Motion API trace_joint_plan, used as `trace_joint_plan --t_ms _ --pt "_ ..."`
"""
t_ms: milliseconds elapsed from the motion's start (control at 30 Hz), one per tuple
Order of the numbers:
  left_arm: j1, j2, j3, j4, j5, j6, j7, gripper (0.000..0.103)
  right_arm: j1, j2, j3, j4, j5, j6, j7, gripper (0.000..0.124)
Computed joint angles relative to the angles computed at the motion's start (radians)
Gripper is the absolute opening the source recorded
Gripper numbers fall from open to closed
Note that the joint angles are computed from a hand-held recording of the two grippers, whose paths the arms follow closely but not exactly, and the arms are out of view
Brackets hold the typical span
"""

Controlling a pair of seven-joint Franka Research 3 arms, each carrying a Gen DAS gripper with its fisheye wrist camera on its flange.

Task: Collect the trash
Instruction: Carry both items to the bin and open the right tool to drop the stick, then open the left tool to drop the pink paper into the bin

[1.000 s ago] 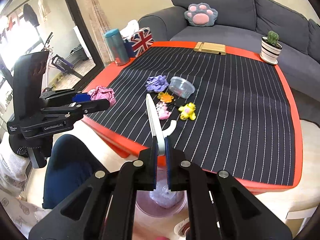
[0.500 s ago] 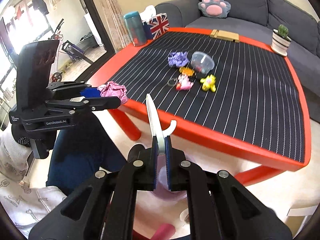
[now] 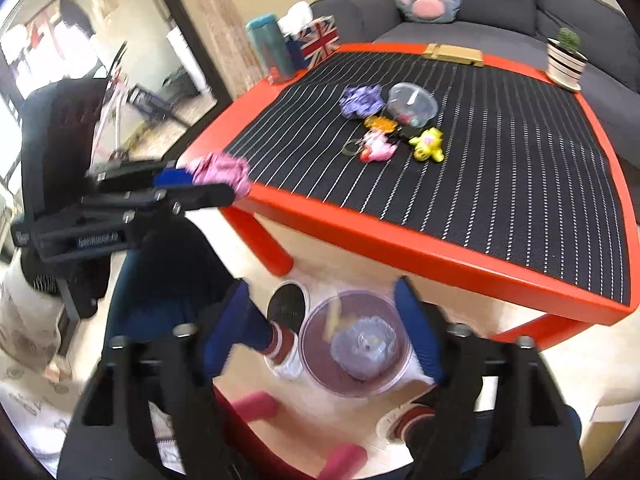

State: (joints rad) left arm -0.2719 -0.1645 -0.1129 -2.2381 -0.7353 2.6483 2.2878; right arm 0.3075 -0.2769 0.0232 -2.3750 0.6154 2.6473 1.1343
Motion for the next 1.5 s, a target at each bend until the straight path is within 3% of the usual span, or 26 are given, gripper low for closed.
trace_joint_plan --t_ms 33,167,833,867,900,967,1500 --pt "0.000 -0.003 0.000 -0.003 0.001 -0.002 -0.001 0.032 -0.007 0.002 0.004 -0.001 -0.009 0.009 0.016 0.085" --pt "0.002 0.003 0.000 0.002 0.007 -0.014 -0.003 0.032 -0.015 0.007 0.000 0.003 -0.014 0.013 0.040 0.091" --pt "0.006 0.016 -0.021 0.021 0.024 -0.071 0.014 0.035 -0.031 -0.023 -0.009 -0.026 -0.050 0.036 0.086 0.093" --pt "0.005 0.015 -0.022 0.020 0.023 -0.069 0.012 0.045 -0.031 -0.024 -0.010 -0.027 -0.050 0.036 0.086 0.093" --pt "0.004 0.013 -0.022 0.019 0.020 -0.065 0.011 0.064 -0.031 -0.024 -0.010 -0.027 -0.050 0.037 0.086 0.093" --pt "-0.002 0.008 -0.022 0.008 -0.002 -0.024 0.013 0.089 -0.030 -0.024 -0.010 -0.026 -0.052 0.037 0.086 0.093" --pt "0.002 0.010 -0.014 0.003 0.034 -0.005 -0.065 0.094 -0.029 -0.019 -0.008 -0.015 -0.055 0.029 0.090 0.093"
